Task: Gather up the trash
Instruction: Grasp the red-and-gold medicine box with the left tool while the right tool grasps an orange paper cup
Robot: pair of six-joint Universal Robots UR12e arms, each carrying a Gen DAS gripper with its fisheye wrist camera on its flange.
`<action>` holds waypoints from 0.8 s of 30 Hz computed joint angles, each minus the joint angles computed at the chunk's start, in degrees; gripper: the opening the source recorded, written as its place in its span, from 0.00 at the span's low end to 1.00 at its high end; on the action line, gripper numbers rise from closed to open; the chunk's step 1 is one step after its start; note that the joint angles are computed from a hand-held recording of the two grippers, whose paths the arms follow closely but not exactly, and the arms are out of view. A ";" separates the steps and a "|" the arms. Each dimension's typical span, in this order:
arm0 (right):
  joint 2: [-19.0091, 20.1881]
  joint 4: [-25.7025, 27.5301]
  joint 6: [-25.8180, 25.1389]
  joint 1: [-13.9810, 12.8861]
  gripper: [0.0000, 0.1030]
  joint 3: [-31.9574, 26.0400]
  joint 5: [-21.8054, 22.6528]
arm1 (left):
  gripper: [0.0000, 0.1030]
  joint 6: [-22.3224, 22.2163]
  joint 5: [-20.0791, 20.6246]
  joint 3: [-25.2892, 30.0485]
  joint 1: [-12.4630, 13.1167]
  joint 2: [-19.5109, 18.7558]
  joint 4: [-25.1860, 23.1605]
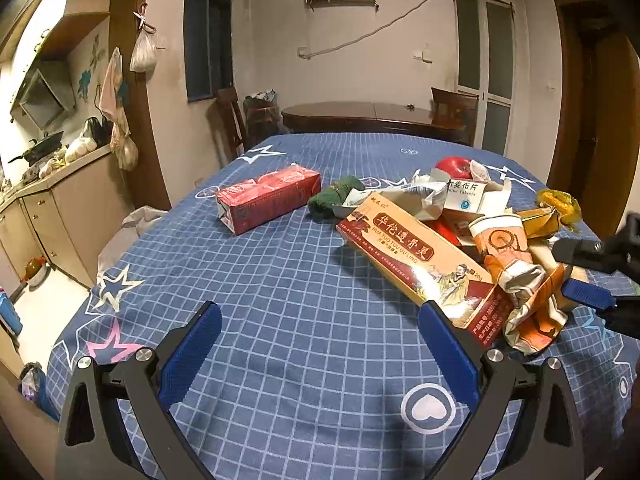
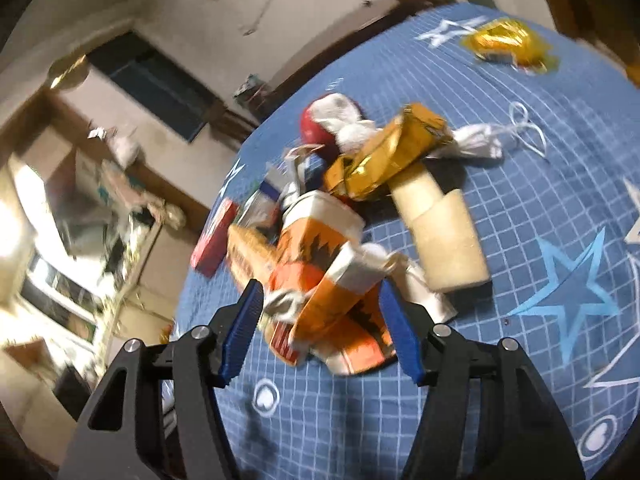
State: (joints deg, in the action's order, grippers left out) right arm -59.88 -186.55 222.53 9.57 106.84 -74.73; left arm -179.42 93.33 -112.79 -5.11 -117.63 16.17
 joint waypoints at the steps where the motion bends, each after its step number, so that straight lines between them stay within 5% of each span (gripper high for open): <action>1: 0.21 -0.26 1.26 -0.30 0.48 -0.03 0.72 | 0.95 -0.01 0.02 0.20 -0.05 -0.17 -0.18; 3: 0.75 -0.47 3.22 -1.12 0.29 -0.07 3.59 | 0.95 -0.16 -0.14 0.61 0.01 -0.39 -0.82; 11: -1.07 -6.37 1.62 -1.96 0.25 3.54 5.54 | 0.95 -2.56 1.22 2.96 -0.31 -0.86 -4.13; 16: -3.12 -9.31 -2.45 -2.00 0.22 6.15 4.08 | 0.95 -7.70 -4.58 5.37 0.80 -0.08 -10.24; 24: -4.30 -12.25 -7.78 -1.40 0.22 8.07 0.77 | 0.95 -12.40 -6.19 11.40 -0.34 -2.79 -17.79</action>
